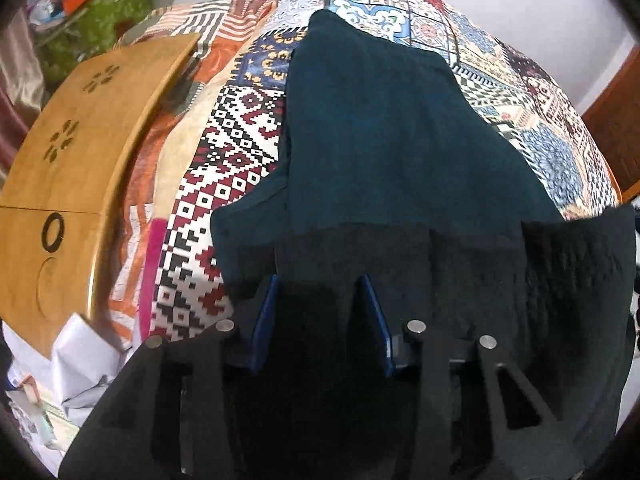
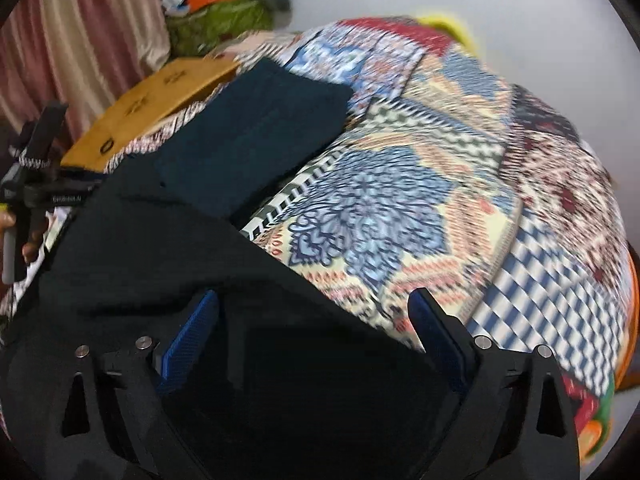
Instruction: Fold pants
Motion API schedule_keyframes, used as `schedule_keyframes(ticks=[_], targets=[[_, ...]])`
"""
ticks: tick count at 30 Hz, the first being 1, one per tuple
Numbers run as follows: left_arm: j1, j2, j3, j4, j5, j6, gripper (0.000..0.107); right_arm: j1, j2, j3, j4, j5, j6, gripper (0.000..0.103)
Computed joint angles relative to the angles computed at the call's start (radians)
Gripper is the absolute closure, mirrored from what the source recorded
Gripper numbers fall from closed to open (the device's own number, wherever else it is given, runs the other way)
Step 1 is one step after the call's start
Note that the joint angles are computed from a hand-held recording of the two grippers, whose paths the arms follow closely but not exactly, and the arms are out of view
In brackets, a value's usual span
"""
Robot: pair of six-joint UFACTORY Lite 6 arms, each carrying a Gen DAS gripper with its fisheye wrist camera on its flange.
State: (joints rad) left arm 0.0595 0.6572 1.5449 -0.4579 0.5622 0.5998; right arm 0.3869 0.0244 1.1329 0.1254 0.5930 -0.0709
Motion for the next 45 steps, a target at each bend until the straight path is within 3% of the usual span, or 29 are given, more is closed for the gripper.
schedule_keyframes(ticks=[4,9,14,21,27,37,45], targets=[[0.014,0.037,0.039,-0.015,0.017,-0.038,0.079,-0.001,0.062,0.014,0.039,-0.023,-0.041,0.02],[0.001,-0.015,-0.025,0.02,-0.042,-0.079,0.09,-0.022,0.024,-0.04,0.261,-0.038,-0.187,0.07],[-0.021,-0.099,-0.116,0.062,-0.109,-0.11,0.099,0.041,-0.009,-0.055,0.172,-0.054,-0.06,0.096],[0.025,-0.331,-0.223,0.042,-0.088,-0.053,0.101,0.093,-0.169,-0.094,-0.086,-0.033,0.209,0.097],[0.079,-0.651,-0.418,-0.011,-0.096,0.039,0.101,0.175,-0.365,-0.127,-0.261,0.033,0.44,0.097],[0.267,-1.111,-0.709,-0.1,0.044,0.236,0.1,0.68,-0.611,-0.155,-0.677,0.32,1.015,0.097],[0.641,-1.355,-0.898,-0.266,0.281,0.556,0.1,1.245,-0.603,-0.198,-0.911,0.583,1.54,0.097]])
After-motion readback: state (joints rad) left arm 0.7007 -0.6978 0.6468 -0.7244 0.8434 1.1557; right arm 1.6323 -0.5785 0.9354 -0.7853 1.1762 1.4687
